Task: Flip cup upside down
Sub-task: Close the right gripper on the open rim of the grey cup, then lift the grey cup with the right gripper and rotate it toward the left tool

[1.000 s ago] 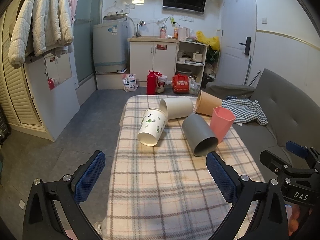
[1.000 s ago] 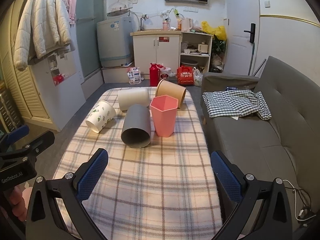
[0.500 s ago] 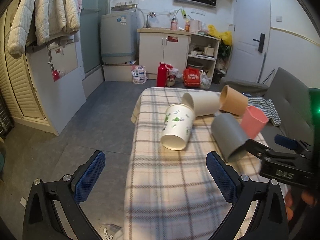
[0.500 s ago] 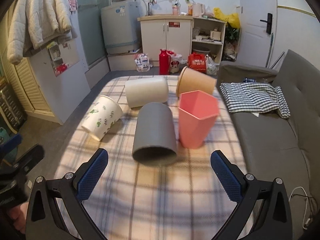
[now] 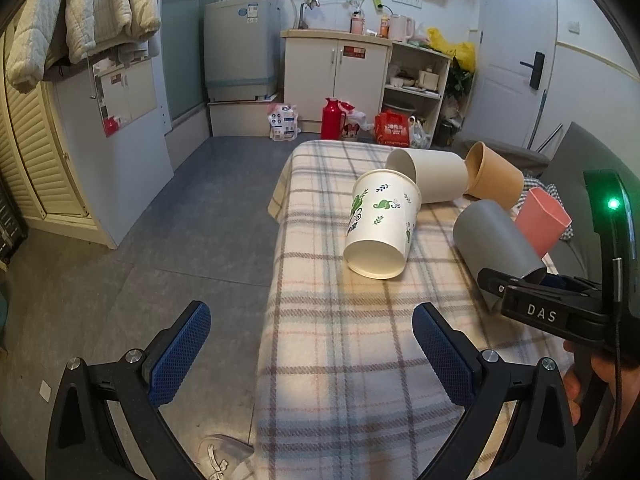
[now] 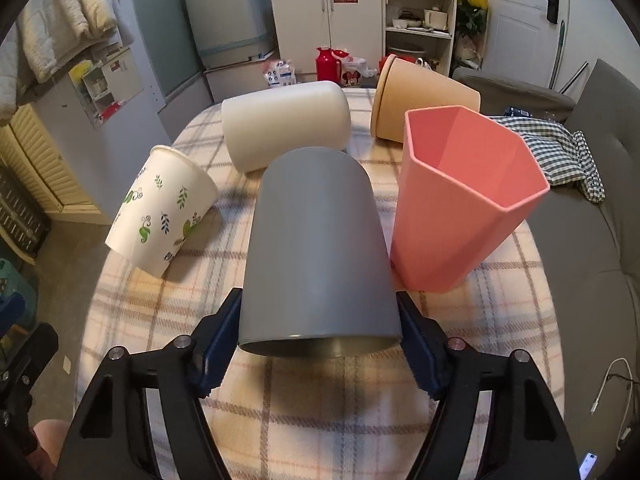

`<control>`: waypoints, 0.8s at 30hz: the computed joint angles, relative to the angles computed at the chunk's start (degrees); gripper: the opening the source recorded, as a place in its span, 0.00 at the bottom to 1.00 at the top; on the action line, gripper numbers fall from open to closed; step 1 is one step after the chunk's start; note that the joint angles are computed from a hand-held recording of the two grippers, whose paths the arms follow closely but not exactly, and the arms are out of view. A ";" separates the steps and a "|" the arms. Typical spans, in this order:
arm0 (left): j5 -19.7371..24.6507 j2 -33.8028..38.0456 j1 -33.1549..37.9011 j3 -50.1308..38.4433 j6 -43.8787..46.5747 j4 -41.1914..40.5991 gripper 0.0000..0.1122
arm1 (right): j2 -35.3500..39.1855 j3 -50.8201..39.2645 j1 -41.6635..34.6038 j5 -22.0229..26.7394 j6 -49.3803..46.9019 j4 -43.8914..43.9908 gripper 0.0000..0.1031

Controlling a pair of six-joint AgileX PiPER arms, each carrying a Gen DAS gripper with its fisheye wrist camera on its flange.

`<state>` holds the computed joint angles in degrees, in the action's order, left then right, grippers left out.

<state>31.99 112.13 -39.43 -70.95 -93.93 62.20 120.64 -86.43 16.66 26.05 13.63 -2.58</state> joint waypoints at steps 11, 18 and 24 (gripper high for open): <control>6.03 -5.36 -6.68 2.19 -0.82 -0.86 0.92 | -16.83 20.81 4.20 -2.27 7.28 -7.99 0.70; 10.18 -7.50 -12.50 3.77 -1.03 -2.75 0.92 | -28.69 36.12 6.66 -3.46 8.62 -6.16 0.70; 12.86 -6.42 -16.12 2.24 1.09 -5.78 0.92 | -31.04 41.07 6.44 -4.42 5.20 -1.75 0.70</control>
